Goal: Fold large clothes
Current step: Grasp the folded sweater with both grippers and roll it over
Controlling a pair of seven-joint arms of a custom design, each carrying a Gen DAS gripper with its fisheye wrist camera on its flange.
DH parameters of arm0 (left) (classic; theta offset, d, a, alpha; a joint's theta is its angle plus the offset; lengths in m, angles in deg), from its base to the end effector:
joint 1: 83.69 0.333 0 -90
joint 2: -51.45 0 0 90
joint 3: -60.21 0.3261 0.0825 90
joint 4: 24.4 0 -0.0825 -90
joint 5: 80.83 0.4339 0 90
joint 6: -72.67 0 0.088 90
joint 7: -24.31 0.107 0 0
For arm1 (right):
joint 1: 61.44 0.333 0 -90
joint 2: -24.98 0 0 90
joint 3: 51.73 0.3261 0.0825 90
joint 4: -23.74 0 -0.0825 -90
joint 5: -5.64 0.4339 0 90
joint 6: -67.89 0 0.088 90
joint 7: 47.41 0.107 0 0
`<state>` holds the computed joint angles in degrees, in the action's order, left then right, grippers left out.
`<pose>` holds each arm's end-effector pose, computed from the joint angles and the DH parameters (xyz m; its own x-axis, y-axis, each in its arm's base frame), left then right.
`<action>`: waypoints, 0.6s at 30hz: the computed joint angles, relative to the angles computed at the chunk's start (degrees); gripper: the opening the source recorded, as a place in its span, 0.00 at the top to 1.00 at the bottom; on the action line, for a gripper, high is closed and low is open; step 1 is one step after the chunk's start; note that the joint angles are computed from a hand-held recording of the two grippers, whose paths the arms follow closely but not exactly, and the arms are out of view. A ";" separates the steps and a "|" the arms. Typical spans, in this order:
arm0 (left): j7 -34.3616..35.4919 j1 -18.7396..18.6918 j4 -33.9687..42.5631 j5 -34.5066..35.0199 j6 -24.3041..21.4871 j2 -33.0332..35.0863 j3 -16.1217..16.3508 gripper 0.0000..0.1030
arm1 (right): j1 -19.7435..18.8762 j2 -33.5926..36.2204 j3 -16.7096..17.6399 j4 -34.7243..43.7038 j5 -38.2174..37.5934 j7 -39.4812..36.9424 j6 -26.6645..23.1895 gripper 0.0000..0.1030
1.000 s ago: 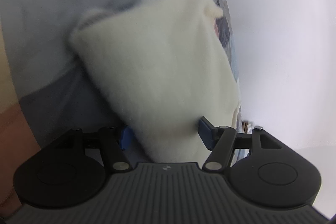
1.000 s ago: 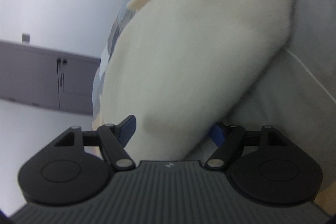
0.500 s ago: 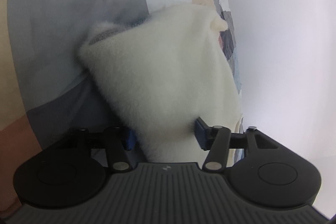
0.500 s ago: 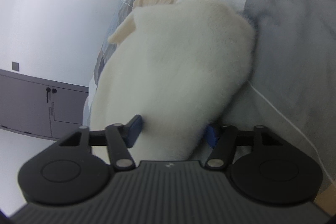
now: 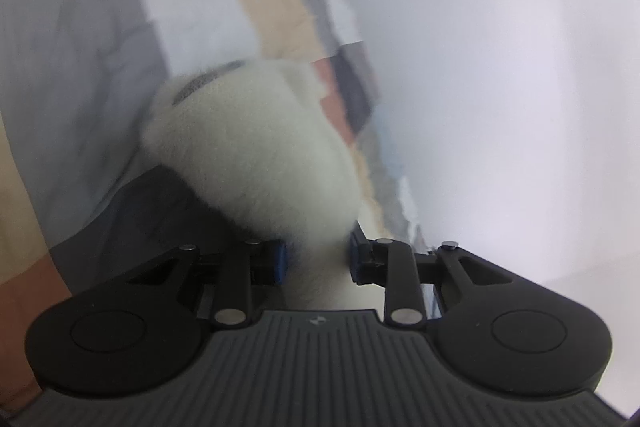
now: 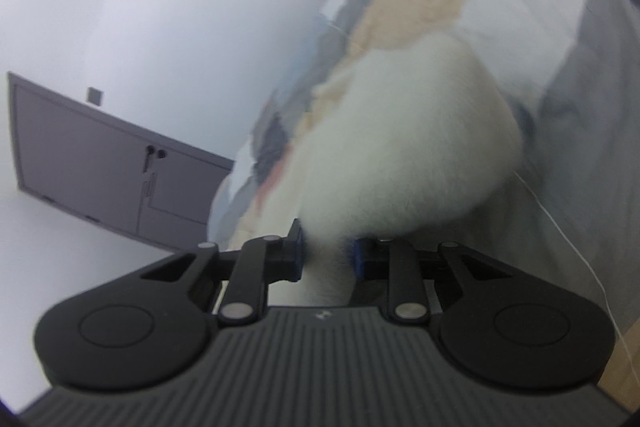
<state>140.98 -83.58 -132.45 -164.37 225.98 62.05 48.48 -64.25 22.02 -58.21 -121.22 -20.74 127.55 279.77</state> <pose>0.6746 -0.1011 0.4423 0.1270 -0.5025 0.8552 -0.7452 -0.6174 -0.2521 0.5202 -0.0264 0.4094 -0.3121 -0.4045 -0.8596 -0.2292 0.9102 -0.3451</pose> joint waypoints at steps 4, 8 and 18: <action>0.17 0.50 -3.07 0.51 -3.57 -4.85 1.05 0.69 | 0.47 -6.78 -0.67 -2.41 -2.53 0.79 -2.48 0.75; -2.67 0.93 -8.73 4.84 -9.32 -12.68 3.82 0.71 | 3.45 -13.49 -4.90 -4.95 -7.46 3.87 -3.32 0.75; 1.65 -1.87 -14.29 5.63 -10.65 -18.76 7.93 0.86 | 3.81 -22.77 -2.97 -9.53 3.05 -13.08 -7.07 0.86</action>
<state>142.63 -85.45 -146.74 -158.74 215.34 43.29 56.41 -60.44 -0.75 -61.18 -130.75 -17.69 114.47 272.71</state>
